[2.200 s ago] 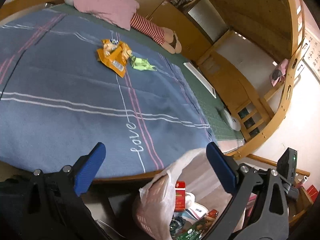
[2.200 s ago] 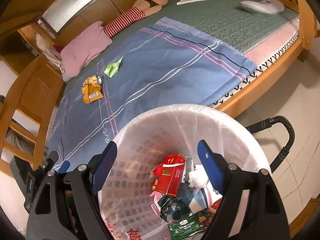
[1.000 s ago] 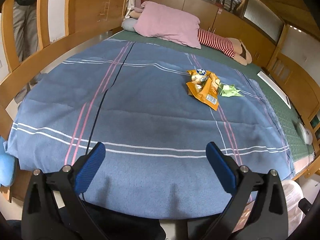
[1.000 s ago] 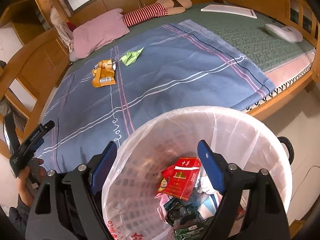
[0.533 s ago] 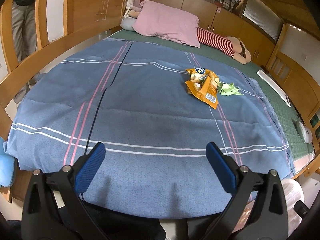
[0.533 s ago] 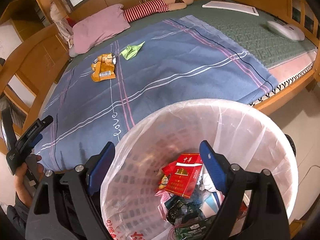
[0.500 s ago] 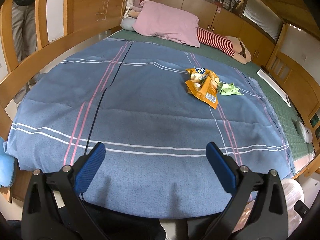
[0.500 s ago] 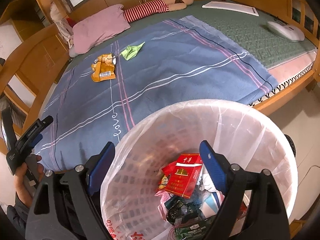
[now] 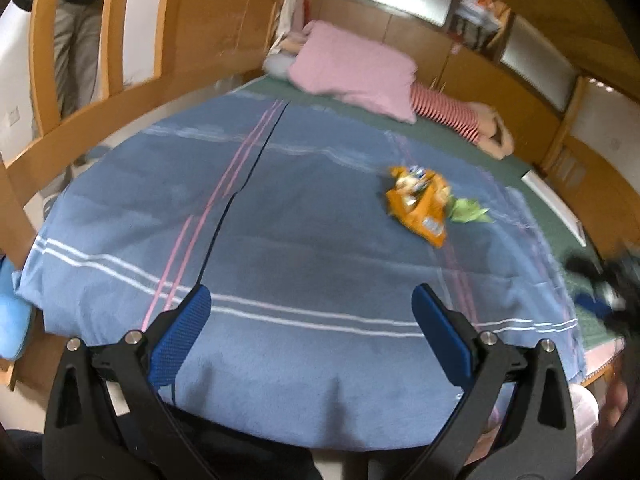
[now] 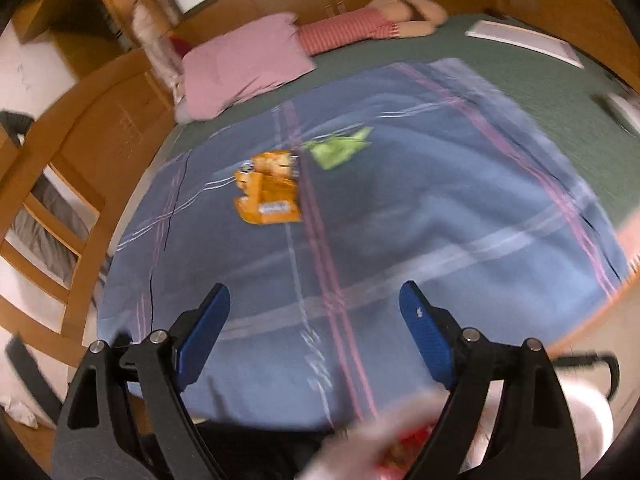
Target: Collect trash
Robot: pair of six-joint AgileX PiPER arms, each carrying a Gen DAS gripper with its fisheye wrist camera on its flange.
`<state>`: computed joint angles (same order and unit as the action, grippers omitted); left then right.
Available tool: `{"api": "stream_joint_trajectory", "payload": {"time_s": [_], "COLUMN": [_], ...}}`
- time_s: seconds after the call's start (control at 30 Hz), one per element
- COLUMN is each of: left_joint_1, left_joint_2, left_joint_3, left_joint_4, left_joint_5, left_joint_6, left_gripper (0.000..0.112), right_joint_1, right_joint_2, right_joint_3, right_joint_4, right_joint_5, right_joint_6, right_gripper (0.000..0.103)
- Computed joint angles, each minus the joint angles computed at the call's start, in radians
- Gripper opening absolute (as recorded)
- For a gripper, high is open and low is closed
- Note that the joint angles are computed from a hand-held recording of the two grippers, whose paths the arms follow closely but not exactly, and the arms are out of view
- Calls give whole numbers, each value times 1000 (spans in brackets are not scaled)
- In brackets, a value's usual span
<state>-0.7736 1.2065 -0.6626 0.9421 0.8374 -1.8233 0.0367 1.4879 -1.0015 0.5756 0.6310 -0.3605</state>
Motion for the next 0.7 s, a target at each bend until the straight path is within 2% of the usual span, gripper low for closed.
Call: {"api": "stream_joint_trajectory", "payload": {"time_s": [0.07,0.17,0.23,0.3,0.4,0.47,0.5,0.53,0.6,0.7], "left_joint_1": [13,-1,-8,14,62,69,74,79,82,73], "left_joint_2": [-2,-12,-12,-7,-11,-24,-33,-40,-44,-47], "left_joint_3": [2,10,13,13,20,32,40,46,48,49], "left_joint_4": [-3,37,66,69,41,49,54,55,48,51], "left_joint_5": [-16,-4,14,7,-28,-25,-26,-31,-34,-22], "left_joint_6": [4,-42,-84,-92,-85,-119,-137,-149,-150,-159], "left_gripper": [100,100,100,100,100,100,100,100,100,100], "right_joint_1": [77,147,207,250,276,286,290,300,315,326], "right_joint_2": [151,341,482,597,768,836,866,877,844,781], "right_joint_3": [-135,-333,-492,-639,-863,-947,-980,-991,-931,-835], "right_joint_4": [-69,-127,-255,-354,-423,-444,-431,-447,-471,-431], "right_joint_5": [-37,-26,-18,16,113,147,162,169,124,112], "right_joint_6": [112,233,378,476,594,637,615,609,584,480], "right_gripper": [85,85,85,85,85,83,71,67,59,56]}}
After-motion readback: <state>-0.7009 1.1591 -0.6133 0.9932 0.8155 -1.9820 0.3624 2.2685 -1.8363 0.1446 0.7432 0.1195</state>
